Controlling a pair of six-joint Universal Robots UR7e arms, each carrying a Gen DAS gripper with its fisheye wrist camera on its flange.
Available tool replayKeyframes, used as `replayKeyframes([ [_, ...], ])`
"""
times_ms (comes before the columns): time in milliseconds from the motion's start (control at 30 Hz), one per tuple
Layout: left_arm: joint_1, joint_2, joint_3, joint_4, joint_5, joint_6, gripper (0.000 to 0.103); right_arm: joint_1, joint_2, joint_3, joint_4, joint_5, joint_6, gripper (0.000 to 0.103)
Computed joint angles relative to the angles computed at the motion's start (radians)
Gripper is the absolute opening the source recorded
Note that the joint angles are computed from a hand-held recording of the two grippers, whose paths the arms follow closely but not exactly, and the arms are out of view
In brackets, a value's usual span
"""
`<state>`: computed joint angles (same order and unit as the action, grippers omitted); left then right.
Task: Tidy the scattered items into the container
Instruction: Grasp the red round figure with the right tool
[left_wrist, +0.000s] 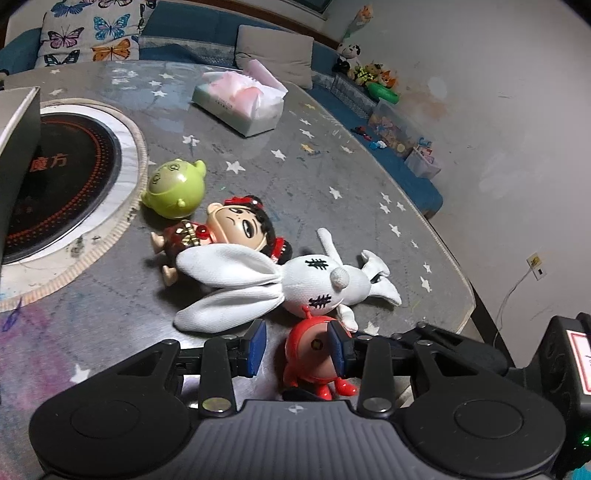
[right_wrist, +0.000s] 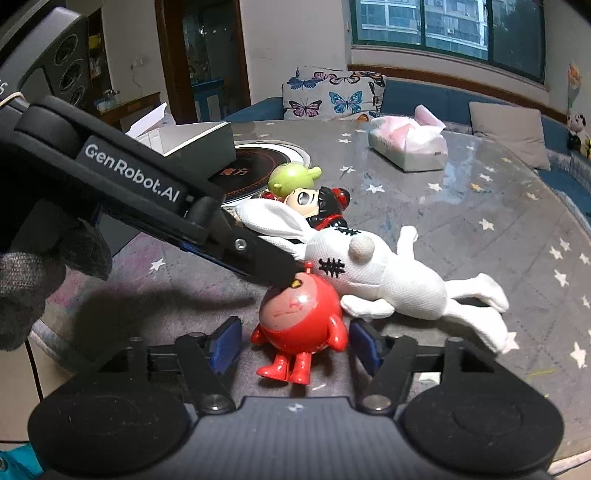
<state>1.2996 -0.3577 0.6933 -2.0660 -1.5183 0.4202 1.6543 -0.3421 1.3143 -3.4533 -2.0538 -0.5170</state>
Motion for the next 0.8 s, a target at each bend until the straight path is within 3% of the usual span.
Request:
replayKeyframes([
  [100,0.001,0.001,-0.001,0.005,-0.011,-0.001,0.039,-0.001,0.002,-0.001,-0.002,0.003,0.011,0.059],
  [167,0.002,0.002,-0.006,0.013,-0.016,-0.003,0.039,0.0,0.002,0.0,-0.002,0.008,0.016,0.049],
  [467,0.008,-0.004,-0.007,0.033,-0.015,-0.007,0.039,0.008,0.015,-0.021,0.021,0.015,0.024,0.048],
  [800,0.017,-0.069,0.05,-0.069,0.01,0.033,0.039,0.039,0.067,-0.142,0.105,0.043,-0.026,0.048],
])
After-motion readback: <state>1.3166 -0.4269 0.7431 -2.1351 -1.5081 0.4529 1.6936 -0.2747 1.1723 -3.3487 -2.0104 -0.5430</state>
